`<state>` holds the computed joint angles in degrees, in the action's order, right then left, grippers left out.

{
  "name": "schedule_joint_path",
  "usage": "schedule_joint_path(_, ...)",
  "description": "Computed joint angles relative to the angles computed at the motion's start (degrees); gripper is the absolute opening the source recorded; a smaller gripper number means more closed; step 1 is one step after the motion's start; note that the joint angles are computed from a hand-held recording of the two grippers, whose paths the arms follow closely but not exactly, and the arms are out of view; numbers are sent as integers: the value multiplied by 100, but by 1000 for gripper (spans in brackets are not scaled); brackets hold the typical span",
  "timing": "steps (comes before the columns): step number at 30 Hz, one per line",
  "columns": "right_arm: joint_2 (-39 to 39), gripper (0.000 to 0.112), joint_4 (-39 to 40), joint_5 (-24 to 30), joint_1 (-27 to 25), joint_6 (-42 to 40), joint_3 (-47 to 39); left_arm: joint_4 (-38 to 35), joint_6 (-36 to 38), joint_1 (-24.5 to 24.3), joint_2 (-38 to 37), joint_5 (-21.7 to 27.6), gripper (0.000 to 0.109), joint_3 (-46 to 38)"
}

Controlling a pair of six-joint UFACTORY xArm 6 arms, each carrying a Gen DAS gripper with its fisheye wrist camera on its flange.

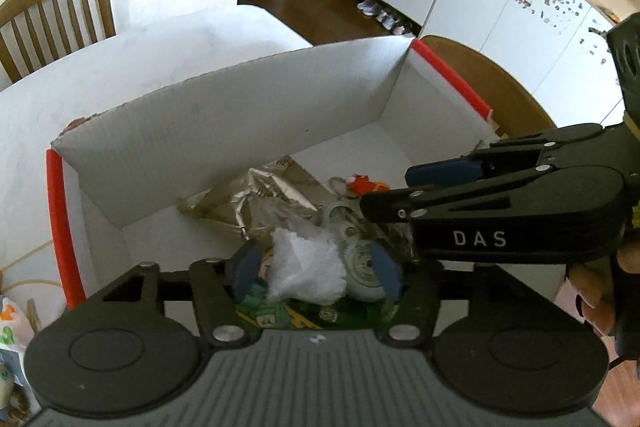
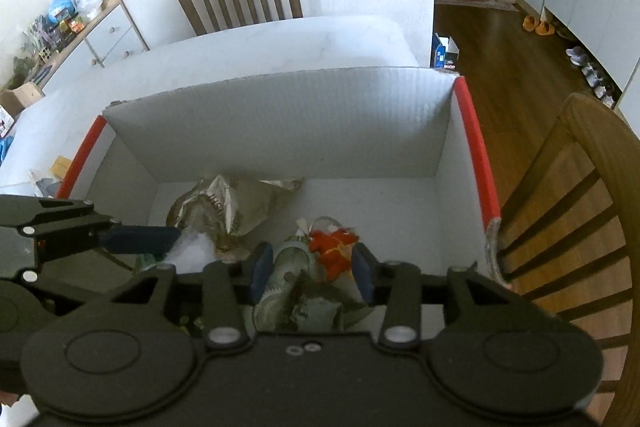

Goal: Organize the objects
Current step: 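Carry both items into the red box and open both tools, then withdraw both tools from the box back toward the pile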

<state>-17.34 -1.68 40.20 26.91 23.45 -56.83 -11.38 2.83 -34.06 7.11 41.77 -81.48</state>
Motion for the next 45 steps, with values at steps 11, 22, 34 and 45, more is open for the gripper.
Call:
schedule_joint_path(11, -523, 59, -83, -182, 154, 155, 232, 54, -84, -41, -489, -293, 66, 431)
schedule_joint_path(22, -1076, 71, -139, -330, 332, 246, 471, 344, -368, -95, -1235, -513, 66, 1010)
schedule_joint_path(34, -1388, 88, -557, -433, 756, 578, 487, 459, -359, 3, -2176, -831, 78, 1792)
schedule_joint_path(45, -1273, 101, -1618, -375, 1535, 1942, 216, -489, 430, 727, -3323, -718, 85, 2737)
